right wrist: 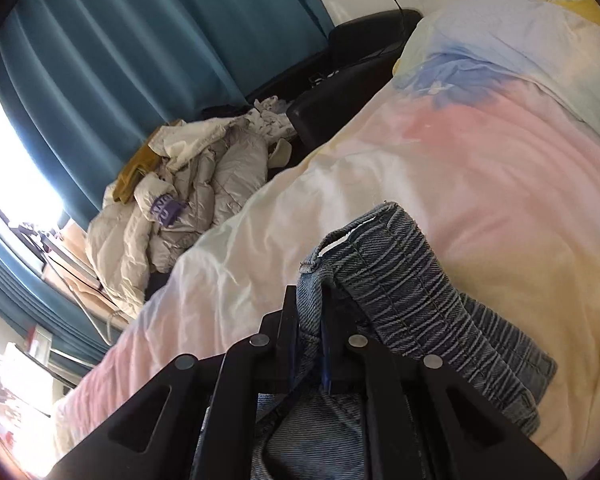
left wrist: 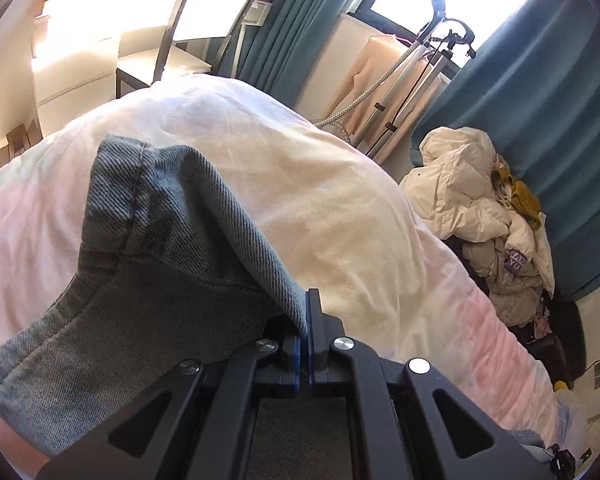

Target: Fold clothes

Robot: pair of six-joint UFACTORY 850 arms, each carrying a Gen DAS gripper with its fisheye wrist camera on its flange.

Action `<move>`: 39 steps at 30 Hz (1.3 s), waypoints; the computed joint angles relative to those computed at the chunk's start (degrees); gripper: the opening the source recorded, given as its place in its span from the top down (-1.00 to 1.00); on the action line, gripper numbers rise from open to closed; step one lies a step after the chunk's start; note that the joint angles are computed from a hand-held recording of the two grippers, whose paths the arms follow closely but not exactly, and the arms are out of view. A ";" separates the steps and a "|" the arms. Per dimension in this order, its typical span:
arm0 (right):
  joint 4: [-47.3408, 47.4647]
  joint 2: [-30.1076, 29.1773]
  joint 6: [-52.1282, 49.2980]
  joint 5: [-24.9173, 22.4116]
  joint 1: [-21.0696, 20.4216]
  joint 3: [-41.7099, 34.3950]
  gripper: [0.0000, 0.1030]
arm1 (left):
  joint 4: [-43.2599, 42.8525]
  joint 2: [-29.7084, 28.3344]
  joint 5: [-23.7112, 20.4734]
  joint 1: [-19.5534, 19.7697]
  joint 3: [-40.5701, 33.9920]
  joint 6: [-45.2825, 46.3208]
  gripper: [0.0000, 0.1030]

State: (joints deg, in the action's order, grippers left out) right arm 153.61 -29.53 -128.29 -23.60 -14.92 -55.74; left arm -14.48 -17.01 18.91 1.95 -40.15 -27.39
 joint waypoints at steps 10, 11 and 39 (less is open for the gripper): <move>-1.67 -3.91 -2.21 -6.66 -0.77 -0.62 0.79 | 23.48 -0.04 2.11 2.80 0.12 -16.34 0.85; -2.74 -3.24 -1.22 -7.06 -1.01 0.02 0.72 | 24.56 1.52 3.68 3.18 1.69 -17.93 0.70; -41.07 4.42 22.26 -21.73 -12.59 17.66 -0.40 | 42.09 -0.42 42.32 4.30 28.34 -54.15 -0.07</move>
